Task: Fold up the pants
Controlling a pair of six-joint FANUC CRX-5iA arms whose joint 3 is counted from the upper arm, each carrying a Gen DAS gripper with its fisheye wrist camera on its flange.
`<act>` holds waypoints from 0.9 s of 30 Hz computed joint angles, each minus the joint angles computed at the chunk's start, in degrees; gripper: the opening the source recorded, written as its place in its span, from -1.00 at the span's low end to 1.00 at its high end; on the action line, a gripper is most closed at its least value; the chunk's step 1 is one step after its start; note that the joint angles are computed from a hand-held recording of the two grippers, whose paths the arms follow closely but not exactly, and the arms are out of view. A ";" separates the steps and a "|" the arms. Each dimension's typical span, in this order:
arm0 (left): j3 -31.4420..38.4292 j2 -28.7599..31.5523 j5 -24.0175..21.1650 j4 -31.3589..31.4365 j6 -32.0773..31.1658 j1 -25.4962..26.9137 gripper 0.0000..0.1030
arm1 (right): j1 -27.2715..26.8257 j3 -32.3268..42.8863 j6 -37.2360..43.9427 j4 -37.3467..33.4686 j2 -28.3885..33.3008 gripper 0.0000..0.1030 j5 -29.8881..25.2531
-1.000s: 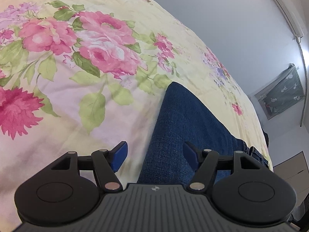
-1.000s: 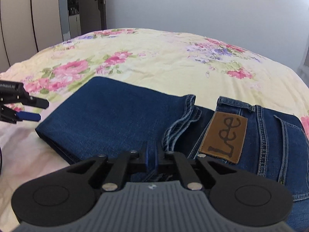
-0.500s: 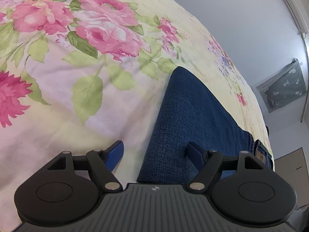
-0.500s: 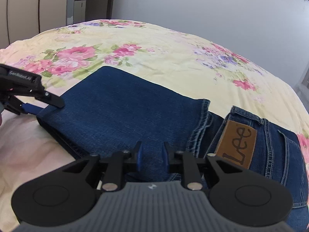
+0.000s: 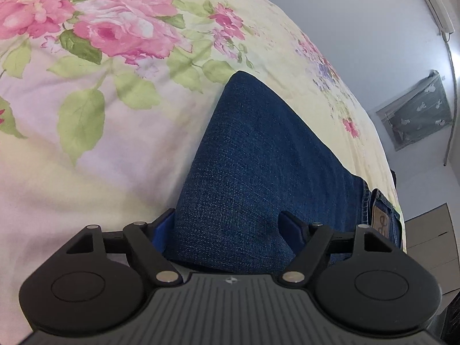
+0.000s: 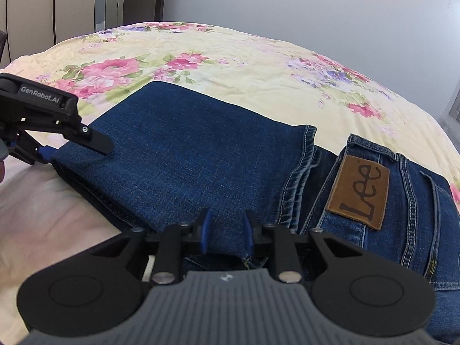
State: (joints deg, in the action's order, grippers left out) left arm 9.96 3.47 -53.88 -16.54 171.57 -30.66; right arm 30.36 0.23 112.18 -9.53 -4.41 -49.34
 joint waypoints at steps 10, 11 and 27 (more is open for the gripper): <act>2.30 -0.08 -3.50 -2.30 -1.51 -1.58 -0.48 | 0.10 -0.41 -0.30 0.06 -0.44 -0.62 0.13; 2.39 -0.25 -3.41 -2.63 -1.14 -1.73 -0.49 | 0.20 -0.42 -0.45 0.21 -0.56 -0.62 0.10; 8.47 1.40 -7.57 -7.67 -1.17 -4.78 -0.51 | 0.47 -3.29 -4.23 4.85 -0.73 -0.63 4.71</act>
State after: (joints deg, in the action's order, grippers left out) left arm 18.42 4.86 -61.45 -24.21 170.40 -35.43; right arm 30.83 -3.07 107.96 -4.69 -5.14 -44.63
